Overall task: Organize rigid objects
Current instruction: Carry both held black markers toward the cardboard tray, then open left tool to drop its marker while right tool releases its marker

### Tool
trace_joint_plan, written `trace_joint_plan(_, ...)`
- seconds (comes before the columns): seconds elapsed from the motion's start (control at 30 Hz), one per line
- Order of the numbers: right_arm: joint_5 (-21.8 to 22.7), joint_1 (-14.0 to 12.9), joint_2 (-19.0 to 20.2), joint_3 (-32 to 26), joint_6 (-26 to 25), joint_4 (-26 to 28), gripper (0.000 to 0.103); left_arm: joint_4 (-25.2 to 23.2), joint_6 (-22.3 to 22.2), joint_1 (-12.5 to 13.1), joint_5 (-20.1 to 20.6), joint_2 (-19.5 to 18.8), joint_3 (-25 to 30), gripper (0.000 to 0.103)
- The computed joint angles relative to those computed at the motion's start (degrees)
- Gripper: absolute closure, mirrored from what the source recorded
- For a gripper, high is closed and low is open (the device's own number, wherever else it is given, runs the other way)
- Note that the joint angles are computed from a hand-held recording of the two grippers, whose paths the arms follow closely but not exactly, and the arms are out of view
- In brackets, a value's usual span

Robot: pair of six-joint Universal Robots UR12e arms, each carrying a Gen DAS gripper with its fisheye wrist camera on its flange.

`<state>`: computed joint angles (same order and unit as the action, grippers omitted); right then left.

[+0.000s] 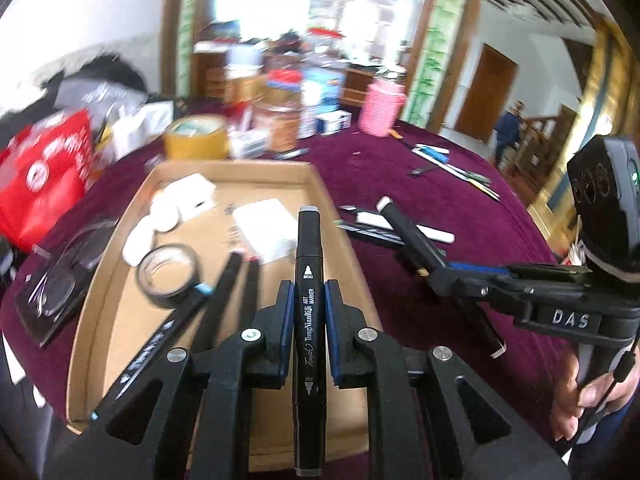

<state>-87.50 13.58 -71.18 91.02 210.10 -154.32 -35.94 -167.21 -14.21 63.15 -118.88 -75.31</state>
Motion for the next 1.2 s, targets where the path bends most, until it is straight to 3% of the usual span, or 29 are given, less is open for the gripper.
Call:
trace_joint_plan(0.17,1.6,-0.1,4.8,-7.3,-0.5,3.7,0.09,-3.4,-1.5,0.2,0.8,-1.5,1.5,0.091)
trace_joint_plan(0.53,-2.2,-1.0,12.6,-19.8,-0.8,14.1,0.09,-8.1,-2.8,-0.1,-0.3,-3.1,3.7,0.091)
trace_joint_plan(0.6,-4.5,-0.8,13.3,-20.9,-1.2,15.8,0.09,-7.7,-2.8,-0.2,0.3,-3.0,3.6,0.091)
trace_joint_plan(0.83,-4.3,-1.3,14.7,-22.3,-1.1,18.4,0.09,-7.1,-2.5,-0.5,2.2,-2.9,3.0,0.091)
trace_joint_plan(1.2,-0.9,-1.8,14.7,-21.6,-0.2,17.5,0.09,-7.9,-2.3,-0.8,2.6,-3.1,3.0,0.091)
